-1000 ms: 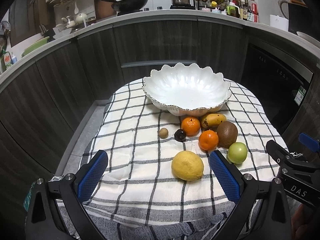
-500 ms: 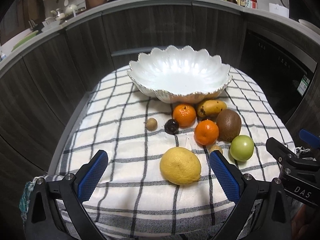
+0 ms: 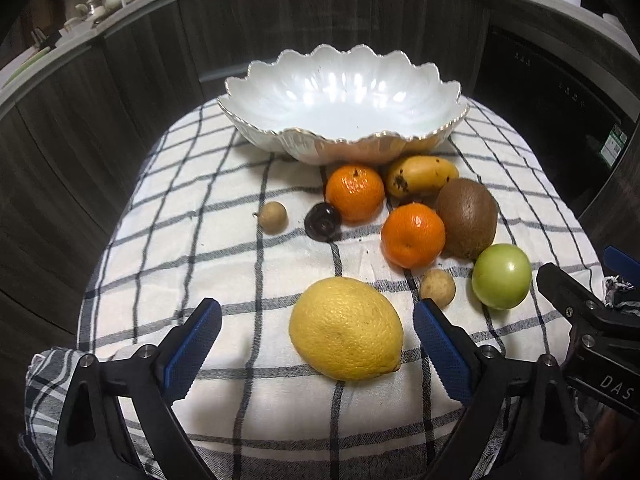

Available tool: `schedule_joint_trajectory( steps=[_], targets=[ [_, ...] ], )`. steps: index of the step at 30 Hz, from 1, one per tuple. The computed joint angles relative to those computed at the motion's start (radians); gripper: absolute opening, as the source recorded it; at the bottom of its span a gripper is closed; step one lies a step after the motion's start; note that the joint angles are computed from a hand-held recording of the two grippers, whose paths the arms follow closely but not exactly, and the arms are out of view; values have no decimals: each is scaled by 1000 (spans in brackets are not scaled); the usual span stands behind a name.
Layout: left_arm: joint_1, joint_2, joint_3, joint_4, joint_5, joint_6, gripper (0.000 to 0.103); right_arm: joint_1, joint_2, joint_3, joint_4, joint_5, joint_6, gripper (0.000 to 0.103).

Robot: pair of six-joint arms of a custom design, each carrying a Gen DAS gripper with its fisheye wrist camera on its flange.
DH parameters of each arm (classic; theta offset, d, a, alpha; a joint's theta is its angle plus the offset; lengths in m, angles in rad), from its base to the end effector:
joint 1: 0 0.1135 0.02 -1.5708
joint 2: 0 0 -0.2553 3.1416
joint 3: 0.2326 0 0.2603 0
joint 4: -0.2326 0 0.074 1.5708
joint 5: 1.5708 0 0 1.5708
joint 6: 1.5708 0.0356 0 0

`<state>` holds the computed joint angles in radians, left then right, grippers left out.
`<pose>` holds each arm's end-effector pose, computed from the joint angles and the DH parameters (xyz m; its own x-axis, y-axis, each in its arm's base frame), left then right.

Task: Organize fruits
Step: 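Reach the left gripper to the lemon while the right gripper approaches the green apple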

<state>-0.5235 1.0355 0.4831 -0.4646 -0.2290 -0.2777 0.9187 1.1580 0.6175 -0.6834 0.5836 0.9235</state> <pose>0.1721 -0.0900 0.1588 -0.8135 0.1613 -0.5587 0.1668 0.9851 0.0415 0.1375 0.1478 0.1709 -0.7826 0.0720 -0.6184 0.1239 0.9914 -0.0413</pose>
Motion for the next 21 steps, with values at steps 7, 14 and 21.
schedule_joint_trajectory(
  steps=[7,14,21],
  targets=[
    [5,100,13,53,28,11,86,-38,19,-17,44,-28,-25,103],
    [3,150,16,77,58,16,67,-48,19,-29,56,-43,-25,103],
    [-4,149,8,83,63,25,61,-49,21,-31,59,-44,-25,103]
  ],
)
